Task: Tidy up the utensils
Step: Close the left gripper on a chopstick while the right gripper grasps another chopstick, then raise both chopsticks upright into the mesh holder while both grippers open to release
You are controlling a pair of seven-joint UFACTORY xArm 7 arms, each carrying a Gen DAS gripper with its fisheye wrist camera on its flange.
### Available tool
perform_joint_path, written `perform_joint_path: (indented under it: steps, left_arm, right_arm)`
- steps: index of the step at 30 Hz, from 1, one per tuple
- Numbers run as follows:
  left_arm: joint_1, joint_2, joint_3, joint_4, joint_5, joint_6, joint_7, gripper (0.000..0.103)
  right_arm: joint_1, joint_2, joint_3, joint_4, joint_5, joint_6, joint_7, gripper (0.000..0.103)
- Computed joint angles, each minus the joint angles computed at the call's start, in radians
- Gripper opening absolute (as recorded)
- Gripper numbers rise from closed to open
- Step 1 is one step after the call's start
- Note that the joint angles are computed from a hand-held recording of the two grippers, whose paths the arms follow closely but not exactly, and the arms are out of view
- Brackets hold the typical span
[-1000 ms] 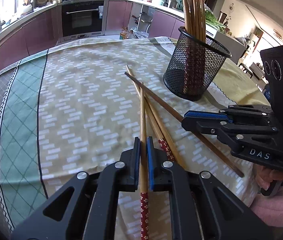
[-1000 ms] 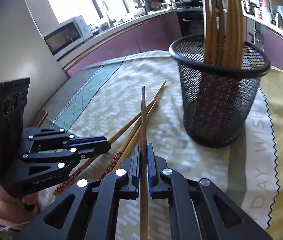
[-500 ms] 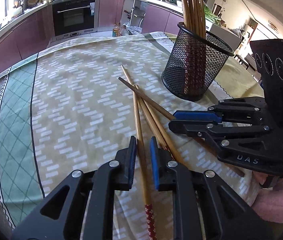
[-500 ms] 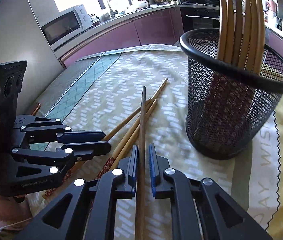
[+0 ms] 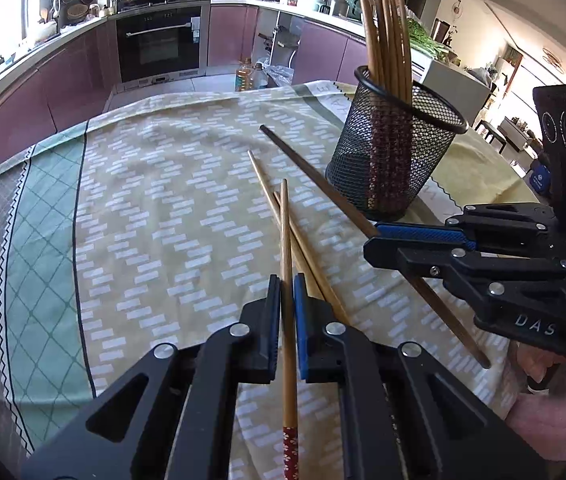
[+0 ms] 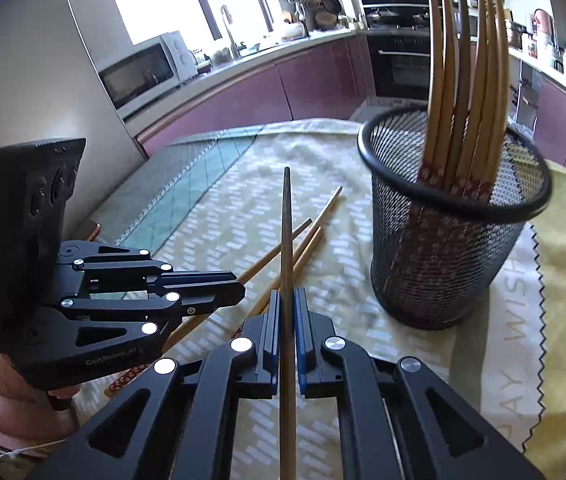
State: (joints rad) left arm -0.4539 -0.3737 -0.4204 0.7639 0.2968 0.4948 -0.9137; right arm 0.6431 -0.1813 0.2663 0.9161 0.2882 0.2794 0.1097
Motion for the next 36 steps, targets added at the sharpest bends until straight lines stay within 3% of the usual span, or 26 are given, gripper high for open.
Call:
perform_joint_path:
  steps: [12,29,36]
  left_arm:
    - [-0.007,-0.077,-0.018,-0.015,-0.007,0.007,-0.008,0.007]
    - [-0.048,-0.226,0.029,-0.059,-0.159,-0.102,0.141,0.007]
    - [-0.039,-0.278,0.026,-0.055,-0.193,-0.113,0.173,0.007]
  right_arm:
    - [0.019,-0.058,-0.016,-0.036,0.015,-0.040,-0.010,0.006]
    - [-0.001,-0.158,-0.031,-0.086,-0.064,-0.129,0.066,0.006]
    - [0.030,-0.181,-0.074,-0.103,-0.059,-0.164,0.047,0.006]
